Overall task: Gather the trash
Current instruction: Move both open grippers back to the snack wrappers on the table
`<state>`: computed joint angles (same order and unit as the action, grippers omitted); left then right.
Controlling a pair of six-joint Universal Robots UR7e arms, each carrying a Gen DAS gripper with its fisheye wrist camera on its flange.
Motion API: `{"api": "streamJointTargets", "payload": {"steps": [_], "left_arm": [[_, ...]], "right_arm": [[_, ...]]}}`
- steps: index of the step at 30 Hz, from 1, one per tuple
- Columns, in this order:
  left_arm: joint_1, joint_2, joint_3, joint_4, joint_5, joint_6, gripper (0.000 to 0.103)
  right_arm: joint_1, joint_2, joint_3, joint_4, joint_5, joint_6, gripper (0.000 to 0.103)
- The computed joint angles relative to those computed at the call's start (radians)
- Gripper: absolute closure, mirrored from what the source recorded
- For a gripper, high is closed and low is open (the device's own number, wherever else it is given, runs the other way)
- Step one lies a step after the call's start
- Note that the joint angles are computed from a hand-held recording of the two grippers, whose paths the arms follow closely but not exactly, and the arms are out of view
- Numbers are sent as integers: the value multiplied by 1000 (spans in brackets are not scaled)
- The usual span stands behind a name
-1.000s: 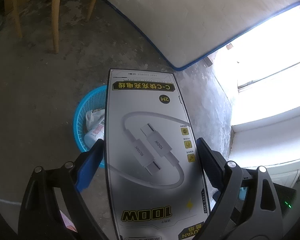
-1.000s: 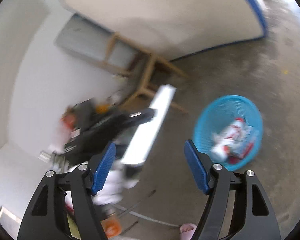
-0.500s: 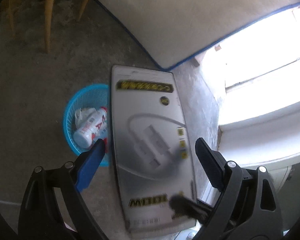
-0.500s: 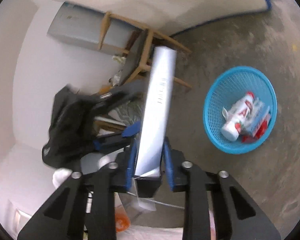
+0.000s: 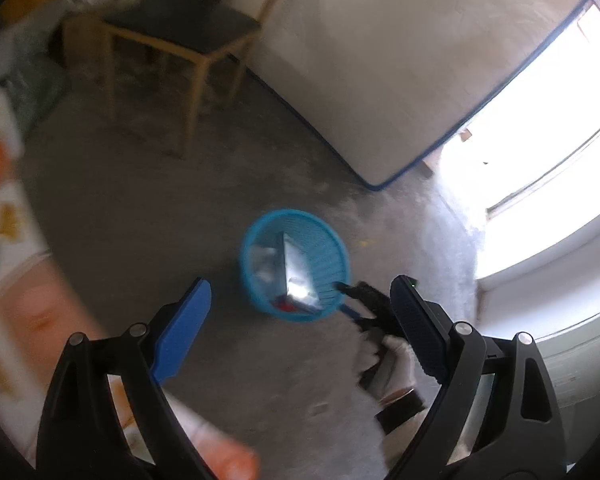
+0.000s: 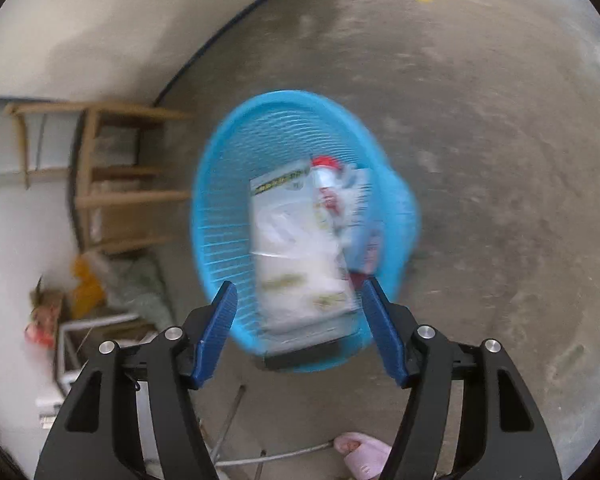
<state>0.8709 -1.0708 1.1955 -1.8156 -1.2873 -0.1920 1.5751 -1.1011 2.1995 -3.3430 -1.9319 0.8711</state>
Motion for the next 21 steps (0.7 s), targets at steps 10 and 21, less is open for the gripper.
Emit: {"api": "streamJointTargets", "payload": {"steps": [10,21], "left_arm": [[-93,-315,234,-76,78,47,16],[-216,-716,503,43,242,-141,16]], "right_arm": [[205,-101,88,-42,-176,-83,40],[617,-92,-97,220,-386,-341,18]]}}
